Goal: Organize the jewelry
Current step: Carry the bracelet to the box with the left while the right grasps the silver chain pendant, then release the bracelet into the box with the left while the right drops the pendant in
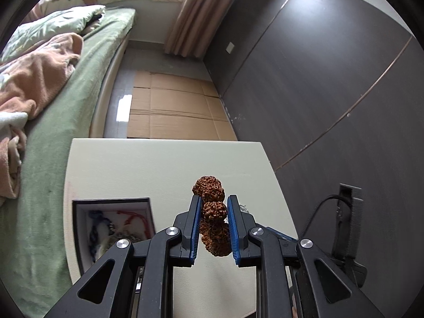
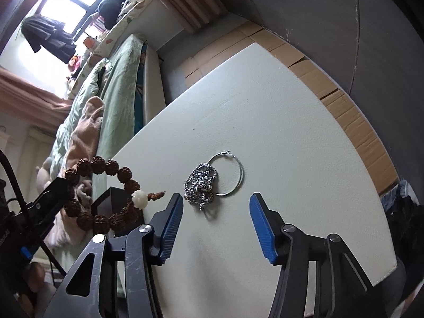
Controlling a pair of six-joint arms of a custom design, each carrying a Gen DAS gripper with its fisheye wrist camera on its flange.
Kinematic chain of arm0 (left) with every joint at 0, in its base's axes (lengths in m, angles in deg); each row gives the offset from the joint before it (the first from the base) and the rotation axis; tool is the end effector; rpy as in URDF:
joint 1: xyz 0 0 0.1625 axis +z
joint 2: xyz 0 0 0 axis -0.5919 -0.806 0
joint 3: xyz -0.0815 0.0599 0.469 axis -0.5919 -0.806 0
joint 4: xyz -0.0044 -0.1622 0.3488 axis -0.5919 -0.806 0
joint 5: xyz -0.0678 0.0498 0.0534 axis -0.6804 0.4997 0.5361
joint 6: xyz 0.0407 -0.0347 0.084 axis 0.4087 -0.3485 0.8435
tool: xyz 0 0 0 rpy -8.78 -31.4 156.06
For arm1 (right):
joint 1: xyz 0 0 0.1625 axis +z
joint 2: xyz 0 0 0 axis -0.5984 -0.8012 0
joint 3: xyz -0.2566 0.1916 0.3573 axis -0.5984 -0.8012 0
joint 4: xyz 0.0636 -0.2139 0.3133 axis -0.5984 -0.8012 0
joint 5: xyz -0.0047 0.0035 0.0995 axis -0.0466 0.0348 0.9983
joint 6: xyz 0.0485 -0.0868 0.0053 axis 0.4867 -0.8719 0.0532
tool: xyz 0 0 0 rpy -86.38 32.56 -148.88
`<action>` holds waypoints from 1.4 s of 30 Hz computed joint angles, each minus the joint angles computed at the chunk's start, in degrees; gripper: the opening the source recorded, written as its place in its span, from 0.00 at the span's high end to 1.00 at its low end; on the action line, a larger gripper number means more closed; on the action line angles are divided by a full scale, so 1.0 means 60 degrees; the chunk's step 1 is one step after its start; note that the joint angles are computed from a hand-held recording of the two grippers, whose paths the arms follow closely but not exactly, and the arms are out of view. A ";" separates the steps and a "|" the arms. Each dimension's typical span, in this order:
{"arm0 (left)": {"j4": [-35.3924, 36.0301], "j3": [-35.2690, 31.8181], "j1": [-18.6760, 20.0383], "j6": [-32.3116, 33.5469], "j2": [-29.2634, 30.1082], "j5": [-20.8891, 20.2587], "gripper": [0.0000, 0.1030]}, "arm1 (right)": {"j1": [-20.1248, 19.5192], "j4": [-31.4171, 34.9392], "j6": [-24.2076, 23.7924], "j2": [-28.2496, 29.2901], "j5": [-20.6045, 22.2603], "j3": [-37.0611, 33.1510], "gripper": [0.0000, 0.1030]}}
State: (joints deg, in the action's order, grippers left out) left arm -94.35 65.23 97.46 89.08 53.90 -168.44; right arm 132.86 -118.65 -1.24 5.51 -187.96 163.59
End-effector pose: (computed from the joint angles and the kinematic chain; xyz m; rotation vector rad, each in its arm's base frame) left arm -0.3031 -0.8605 0.1839 0.9704 2.8327 -0.2378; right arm 0.1566 -0.7058 0.2043 -0.7816 -2.5079 1.0457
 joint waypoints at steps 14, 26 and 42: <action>-0.0304 -0.0032 0.0356 -0.0221 -0.0425 -0.0141 0.80 | 0.0107 0.4061 0.0096 0.1165 -0.0867 -0.2807 0.60; -0.0572 0.0120 0.0640 -0.0429 -0.0794 -0.0368 0.80 | 0.0403 0.4252 -0.1047 0.1072 -0.1542 -0.2868 0.94; -0.0658 0.0184 0.0863 -0.0460 -0.0823 -0.0078 0.80 | 0.1442 0.2735 -0.2349 0.0836 -0.2158 -0.3194 0.94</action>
